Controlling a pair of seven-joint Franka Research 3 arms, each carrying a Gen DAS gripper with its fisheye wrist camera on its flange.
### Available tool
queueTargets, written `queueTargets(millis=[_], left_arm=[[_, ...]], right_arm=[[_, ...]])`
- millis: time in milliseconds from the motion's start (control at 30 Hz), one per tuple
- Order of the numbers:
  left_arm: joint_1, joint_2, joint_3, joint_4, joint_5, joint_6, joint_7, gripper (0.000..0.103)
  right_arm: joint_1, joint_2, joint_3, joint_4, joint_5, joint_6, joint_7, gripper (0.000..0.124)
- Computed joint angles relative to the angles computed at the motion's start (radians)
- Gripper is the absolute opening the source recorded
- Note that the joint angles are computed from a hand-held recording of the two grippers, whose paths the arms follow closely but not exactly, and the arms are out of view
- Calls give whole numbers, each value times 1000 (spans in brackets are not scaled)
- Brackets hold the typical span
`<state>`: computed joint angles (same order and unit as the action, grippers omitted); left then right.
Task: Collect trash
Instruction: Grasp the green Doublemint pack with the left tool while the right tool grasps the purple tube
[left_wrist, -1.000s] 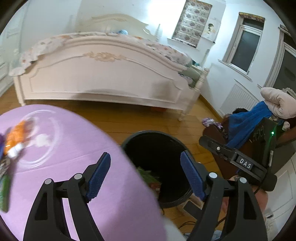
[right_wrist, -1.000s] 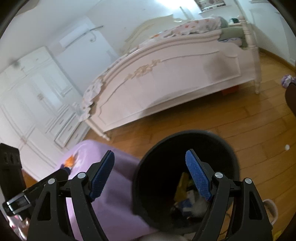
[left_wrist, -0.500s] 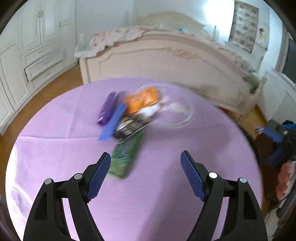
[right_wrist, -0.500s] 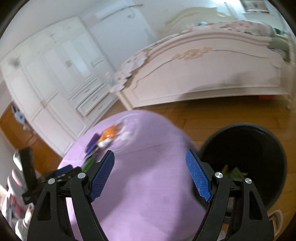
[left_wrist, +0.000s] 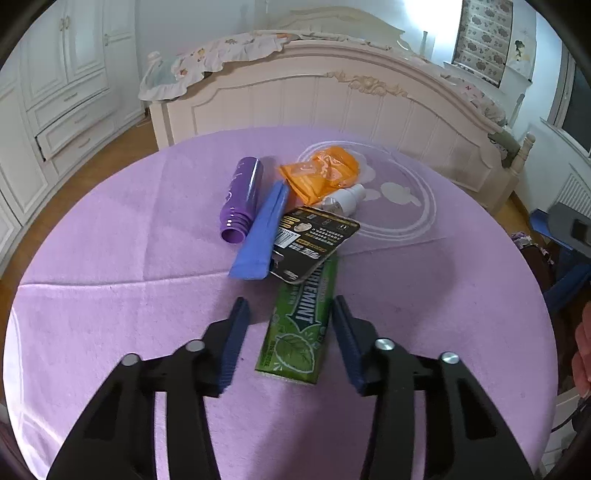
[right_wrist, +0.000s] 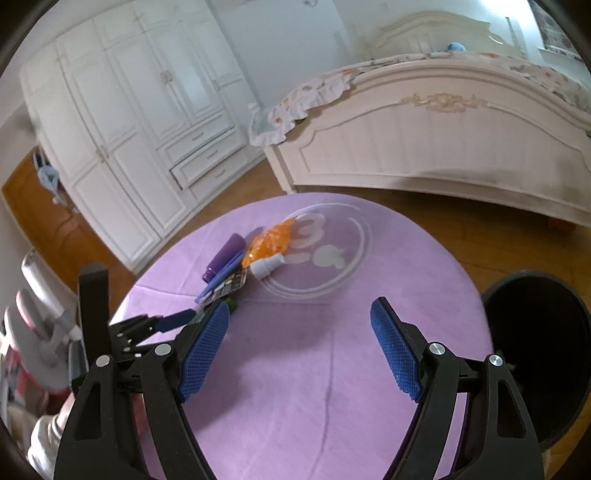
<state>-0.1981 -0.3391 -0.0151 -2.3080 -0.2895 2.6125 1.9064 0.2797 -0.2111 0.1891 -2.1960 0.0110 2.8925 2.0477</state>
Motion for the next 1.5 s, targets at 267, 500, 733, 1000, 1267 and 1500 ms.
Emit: queueTargets(millis=[267, 500, 733, 1000, 1267, 1500], left_arm=[[-25, -25, 71, -15, -139, -31, 132, 32], [9, -78, 85, -51, -189, -54, 150, 32], [9, -83, 104, -44, -229, -71, 174, 31], [18, -79, 106, -45, -272, -60, 181, 31], [35, -53, 113, -29, -313, -81, 183, 31], [52, -47, 116, -23, -352, -99, 198, 31]], right_arm=[[59, 182, -13, 247, -44, -105, -53, 78], [145, 391, -52, 528, -7, -236, -134, 71], [219, 612, -93, 838, 4, -392, -159, 67], [276, 900, -155, 1285, -23, -683, -146, 54], [302, 1051, -188, 1530, -45, -810, -159, 33], [279, 886, -169, 1243, -7, -640, -157, 26]])
